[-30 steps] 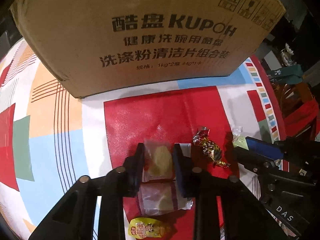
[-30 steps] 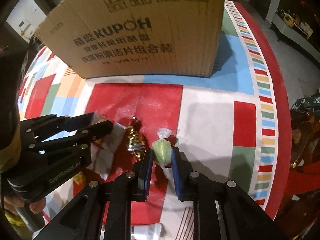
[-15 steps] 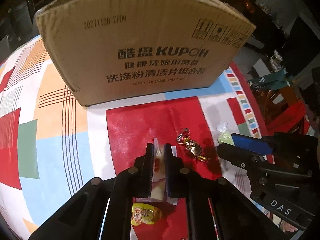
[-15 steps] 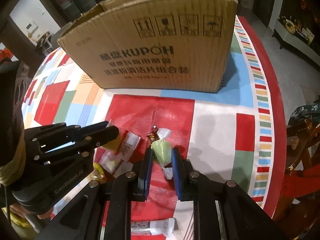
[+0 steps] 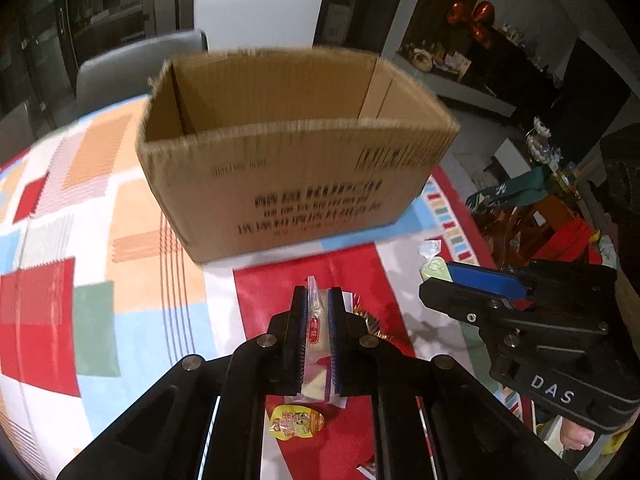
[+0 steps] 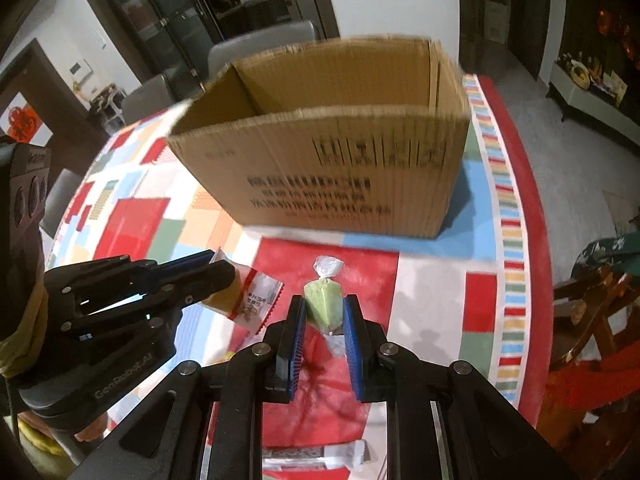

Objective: Organize snacks
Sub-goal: 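Carry cake packet and green candy over the box and open both tools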

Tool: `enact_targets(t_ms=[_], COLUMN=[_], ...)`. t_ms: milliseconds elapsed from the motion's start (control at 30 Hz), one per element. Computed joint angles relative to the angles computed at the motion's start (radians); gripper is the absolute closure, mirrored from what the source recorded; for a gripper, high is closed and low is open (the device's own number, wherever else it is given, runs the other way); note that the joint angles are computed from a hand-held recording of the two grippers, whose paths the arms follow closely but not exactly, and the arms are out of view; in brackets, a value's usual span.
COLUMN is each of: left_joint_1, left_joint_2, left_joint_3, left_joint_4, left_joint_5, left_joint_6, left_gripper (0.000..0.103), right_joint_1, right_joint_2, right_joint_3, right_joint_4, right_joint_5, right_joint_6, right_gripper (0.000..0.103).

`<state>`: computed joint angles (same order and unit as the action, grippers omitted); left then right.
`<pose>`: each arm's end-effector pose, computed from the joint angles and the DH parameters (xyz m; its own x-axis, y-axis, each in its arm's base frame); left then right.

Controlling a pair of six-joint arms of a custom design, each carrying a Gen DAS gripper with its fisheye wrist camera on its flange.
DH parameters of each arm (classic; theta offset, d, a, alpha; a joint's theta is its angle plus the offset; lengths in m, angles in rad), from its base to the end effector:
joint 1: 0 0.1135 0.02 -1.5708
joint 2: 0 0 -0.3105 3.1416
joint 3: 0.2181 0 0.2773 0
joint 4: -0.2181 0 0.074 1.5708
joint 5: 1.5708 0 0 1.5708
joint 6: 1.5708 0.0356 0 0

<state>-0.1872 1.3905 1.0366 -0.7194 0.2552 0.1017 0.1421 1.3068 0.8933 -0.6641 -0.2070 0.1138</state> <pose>0.2841 -0.0630 0.2861 -0.8287 0.2570 -0.4973 0.3846 0.9069 -0.1722 0.2588 0.0444 0.2635 -0.8930 -0.0155 -0.4498 -0.1344 0.9630 0.2336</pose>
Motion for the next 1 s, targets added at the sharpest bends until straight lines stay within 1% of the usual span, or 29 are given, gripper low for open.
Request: enact_targets(t_ms=[300,433,600,700,833,933,1000], left_joint_1=[0.015,0.026,0.004,0.008,0.015,0.018,0.011], left_joint_2=[-0.039,-0.031,-0.011,0.010,0.045,0.075,0.085], left_joint_3=[0.118,0.178,0.220,0.257,0.298,0.317,0.313], left_joint_4=[-0.054,-0.068,-0.039,-0.037,-0.007,0.012,0.036], left_joint_5=[0.019,0.029,-0.018,-0.019,-0.027,-0.031,-0.054], left_joint_6=[0.016,0.013,0.010,0.008,-0.004,-0.010,-0.015], left_gripper=[0.092,0.092,0.092,0.092,0.092,0.092,0.092], right_joint_1=[-0.021,-0.027,-0.024,-0.027,-0.040,-0.043,-0.044], right_joint_2=[-0.034,-0.032,-0.008,0.014,0.054,0.073,0.096], right_joint_3=[0.096,0.139,0.192,0.221,0.265,0.275,0.285], right_joint_4=[-0.018,-0.017,-0.014,-0.008,0.006,0.027,0.040], right_joint_5=[-0.022,-0.034,-0.022,-0.012,-0.021,-0.015,-0.012], right_joint_6=[0.006,0.014,0.008,0.004,0.008,0.003,0.001], right_gripper=[0.083,0.083,0.083,0.083,0.083,0.083,0.083])
